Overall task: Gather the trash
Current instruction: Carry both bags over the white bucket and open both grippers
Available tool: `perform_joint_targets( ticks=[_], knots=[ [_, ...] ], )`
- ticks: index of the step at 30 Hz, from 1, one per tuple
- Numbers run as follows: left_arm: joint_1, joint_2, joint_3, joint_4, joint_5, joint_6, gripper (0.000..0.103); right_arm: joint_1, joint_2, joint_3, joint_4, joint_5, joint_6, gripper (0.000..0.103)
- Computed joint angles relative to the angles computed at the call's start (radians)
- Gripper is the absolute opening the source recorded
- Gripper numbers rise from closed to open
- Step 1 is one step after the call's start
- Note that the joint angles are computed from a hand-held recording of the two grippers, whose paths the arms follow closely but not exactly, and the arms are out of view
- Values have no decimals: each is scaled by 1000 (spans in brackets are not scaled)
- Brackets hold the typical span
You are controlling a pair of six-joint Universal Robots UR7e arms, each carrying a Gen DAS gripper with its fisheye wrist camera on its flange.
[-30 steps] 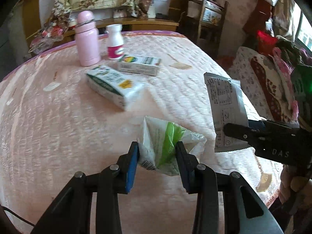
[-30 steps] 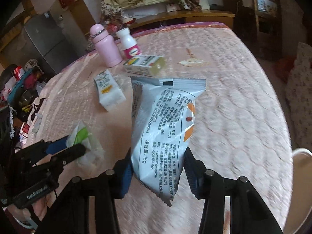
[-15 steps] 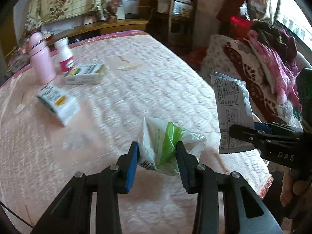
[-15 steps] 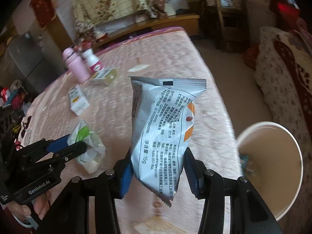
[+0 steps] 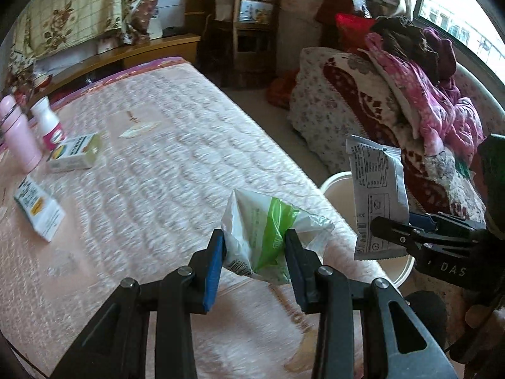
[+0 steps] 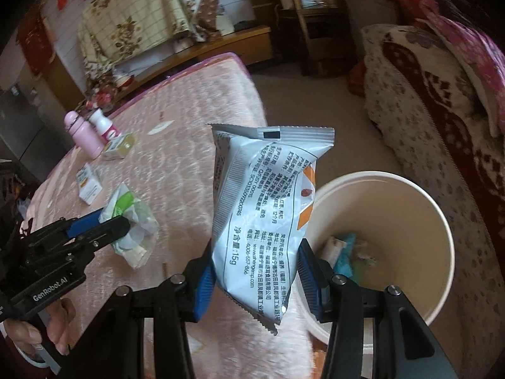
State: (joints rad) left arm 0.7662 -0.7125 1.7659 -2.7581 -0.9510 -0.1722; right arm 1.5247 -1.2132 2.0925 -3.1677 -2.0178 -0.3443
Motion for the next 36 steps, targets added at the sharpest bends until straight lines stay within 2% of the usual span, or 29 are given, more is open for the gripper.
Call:
perform_joint_targets(
  ticks=[8,14,26,29,32,33,34,36],
  knots=[
    [-17,65,-71,18,-50,14,40,-47,-59,30,-25,-21,12,51],
    [-29,126,-138,39,-104,21,40,-80,-96,51,-50,-66,11,51],
    [-53,214,-220,54,-183,46,41,-169,-160,74,-54,-67,45,53],
    [-54,225,-230,53,-200,50,45,-179,-164,76,-61,-73,47,57],
    [-50,227,-232,47,-220,50,56,-181,-161,80,-89,-95,45,65],
    [-52,227,-229,43,-214,49,63,-182,-160,80,-92,-100,45,67],
    [-53,229,-229,40,-208,48,65,-182,-158,78,-89,-107,49,71],
    [-53,224,-222,36,-199,45,65,-186,-158,78,-85,-112,59,73]
  ],
)
